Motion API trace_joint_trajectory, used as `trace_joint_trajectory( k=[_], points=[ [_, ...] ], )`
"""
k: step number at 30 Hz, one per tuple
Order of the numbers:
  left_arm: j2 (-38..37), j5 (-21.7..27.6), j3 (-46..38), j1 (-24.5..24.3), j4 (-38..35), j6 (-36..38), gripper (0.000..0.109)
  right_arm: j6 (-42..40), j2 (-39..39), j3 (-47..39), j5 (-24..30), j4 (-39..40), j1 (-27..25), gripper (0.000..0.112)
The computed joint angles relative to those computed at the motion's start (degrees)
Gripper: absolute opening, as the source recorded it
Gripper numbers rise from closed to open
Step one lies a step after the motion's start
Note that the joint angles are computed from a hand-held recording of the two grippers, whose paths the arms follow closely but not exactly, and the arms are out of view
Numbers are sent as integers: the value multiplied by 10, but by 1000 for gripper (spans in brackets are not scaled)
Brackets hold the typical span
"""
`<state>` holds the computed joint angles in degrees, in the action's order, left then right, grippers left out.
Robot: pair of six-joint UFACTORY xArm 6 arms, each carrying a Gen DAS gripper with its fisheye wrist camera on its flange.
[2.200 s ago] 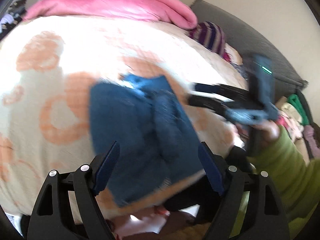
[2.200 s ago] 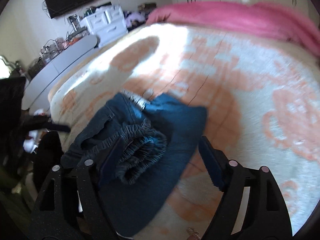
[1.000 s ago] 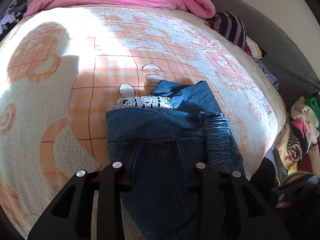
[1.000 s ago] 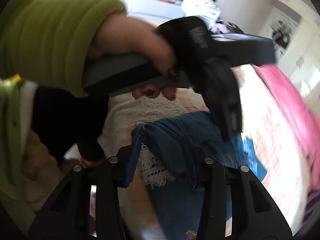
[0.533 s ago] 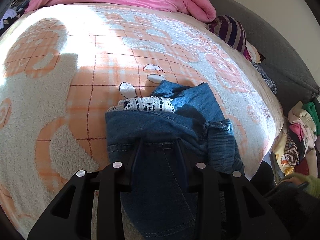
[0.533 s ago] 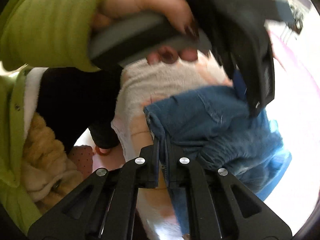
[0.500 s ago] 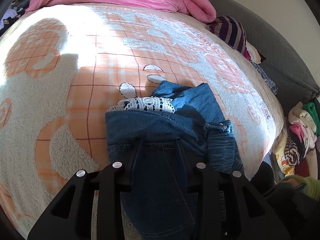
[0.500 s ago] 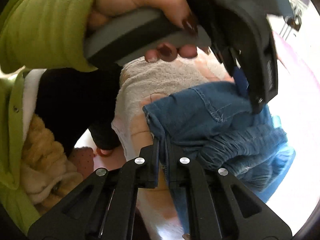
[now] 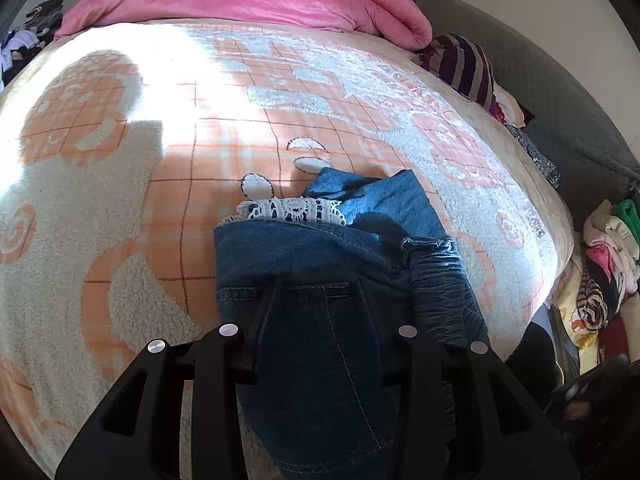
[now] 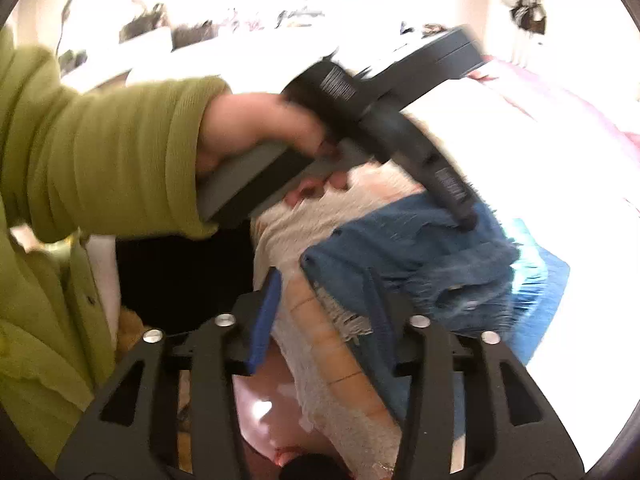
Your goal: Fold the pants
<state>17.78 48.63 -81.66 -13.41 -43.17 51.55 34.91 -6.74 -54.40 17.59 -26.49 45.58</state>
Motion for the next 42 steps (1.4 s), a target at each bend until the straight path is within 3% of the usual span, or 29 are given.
trace_joint_trajectory(
  k=[3, 8, 10, 14, 17, 27, 29, 42],
  points=[
    [-7, -7, 6, 1, -4, 2, 48, 81, -34, 12, -5, -63, -13, 53],
    [-22, -15, 14, 5, -14, 11, 48, 206, -74, 21, 13, -173, -36, 66],
    [-29, -16, 17, 7, -18, 15, 58, 256, -85, 25, 24, -219, -45, 74],
    [-49, -23, 29, 9, -27, 26, 61, 365, -96, 37, 44, -306, -47, 80],
    [-63, -31, 39, 11, -36, 37, 72, 427, -99, 42, 60, -346, -48, 84],
    [-101, -71, 73, 12, -50, 62, 81, 515, -116, 61, 121, -395, -53, 88],
    [-106, -80, 78, 12, -49, 65, 88, 525, -121, 68, 124, -391, -61, 88],
    [-107, -87, 91, 17, -43, 64, 92, 539, -121, 83, 149, -340, -80, 91]
  ],
)
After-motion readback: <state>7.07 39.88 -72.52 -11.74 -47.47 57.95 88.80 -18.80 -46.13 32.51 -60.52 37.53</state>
